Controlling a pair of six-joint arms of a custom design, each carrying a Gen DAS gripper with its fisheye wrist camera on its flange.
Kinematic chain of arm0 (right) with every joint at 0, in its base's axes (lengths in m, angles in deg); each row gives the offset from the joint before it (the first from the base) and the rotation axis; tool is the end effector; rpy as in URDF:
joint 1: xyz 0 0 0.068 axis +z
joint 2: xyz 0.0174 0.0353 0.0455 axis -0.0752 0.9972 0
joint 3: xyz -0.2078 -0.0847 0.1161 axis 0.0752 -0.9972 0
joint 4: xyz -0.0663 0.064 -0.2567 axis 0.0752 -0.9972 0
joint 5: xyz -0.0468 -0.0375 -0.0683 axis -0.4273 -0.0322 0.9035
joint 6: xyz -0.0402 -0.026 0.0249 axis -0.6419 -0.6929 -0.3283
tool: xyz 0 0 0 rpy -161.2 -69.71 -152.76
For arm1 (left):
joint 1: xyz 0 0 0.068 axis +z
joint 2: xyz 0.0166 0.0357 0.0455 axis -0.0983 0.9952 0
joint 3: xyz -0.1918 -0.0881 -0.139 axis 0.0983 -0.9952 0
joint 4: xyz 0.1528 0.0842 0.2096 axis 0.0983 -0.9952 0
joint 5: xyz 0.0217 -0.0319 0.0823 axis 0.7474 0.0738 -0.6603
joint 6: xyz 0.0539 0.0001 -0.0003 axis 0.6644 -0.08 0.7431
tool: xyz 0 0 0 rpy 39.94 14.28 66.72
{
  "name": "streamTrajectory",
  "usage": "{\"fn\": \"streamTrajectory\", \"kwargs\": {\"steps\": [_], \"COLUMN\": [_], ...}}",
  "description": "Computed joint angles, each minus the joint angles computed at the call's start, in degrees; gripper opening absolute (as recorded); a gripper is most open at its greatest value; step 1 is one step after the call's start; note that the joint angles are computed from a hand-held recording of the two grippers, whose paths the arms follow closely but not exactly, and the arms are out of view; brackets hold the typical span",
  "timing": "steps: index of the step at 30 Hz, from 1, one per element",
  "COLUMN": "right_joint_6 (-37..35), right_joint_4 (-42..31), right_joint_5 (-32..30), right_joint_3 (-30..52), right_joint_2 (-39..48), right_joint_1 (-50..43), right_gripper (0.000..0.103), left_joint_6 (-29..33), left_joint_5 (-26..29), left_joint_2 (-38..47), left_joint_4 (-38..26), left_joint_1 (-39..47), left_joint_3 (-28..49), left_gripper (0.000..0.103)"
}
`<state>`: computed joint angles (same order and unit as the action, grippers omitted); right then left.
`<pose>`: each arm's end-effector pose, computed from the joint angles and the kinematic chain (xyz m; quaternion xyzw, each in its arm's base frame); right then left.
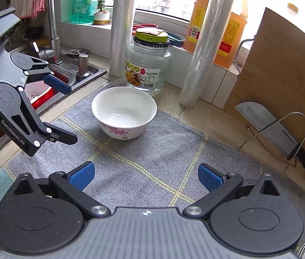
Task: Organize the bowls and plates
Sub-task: 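Grip the floral bowl rim with the left tool while the right tool grips the opposite rim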
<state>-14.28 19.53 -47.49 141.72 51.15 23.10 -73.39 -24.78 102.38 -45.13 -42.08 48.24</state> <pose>0.2745 0.1476 0.2173 -0.4251 0.8167 0.0703 0.3840 0.2147 -0.1461 0.2475 0.1310 0.9238 -0.0216 0.3592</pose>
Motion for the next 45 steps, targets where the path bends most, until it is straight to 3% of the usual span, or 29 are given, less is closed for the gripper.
{"fn": "streamTrajectory", "kwargs": {"steps": [11, 20, 22, 31, 45], "right_joint_6": [-6.61, -15.16, -16.63, -21.65, -29.98], "right_joint_4": [-4.8, -10.69, -12.01, -16.17, -23.39], "right_joint_5": [-0.65, -4.42, -5.25, -9.18, -12.81], "right_joint_3": [14.33, 27.93, 30.58, 38.04, 48.98], "right_joint_2": [15.61, 28.14, 30.29, 36.23, 43.33], "right_joint_1": [1.43, 1.5, 1.52, 1.2, 0.17], "right_gripper": [0.103, 0.101, 0.097, 0.09, 0.09], "left_joint_6": [13.05, 20.83, 21.92, 28.95, 36.97], "left_joint_5": [9.82, 12.18, 12.8, 16.63, 21.42], "left_joint_2": [5.31, 9.33, 9.59, 8.58, 10.88], "left_joint_4": [3.88, 5.25, 5.96, 8.28, 7.87], "left_joint_1": [8.2, 11.16, 11.74, 12.89, 15.59], "left_joint_3": [0.82, 2.83, 2.91, 1.66, 3.59], "left_gripper": [0.1, 0.1, 0.1, 0.093, 0.093]}}
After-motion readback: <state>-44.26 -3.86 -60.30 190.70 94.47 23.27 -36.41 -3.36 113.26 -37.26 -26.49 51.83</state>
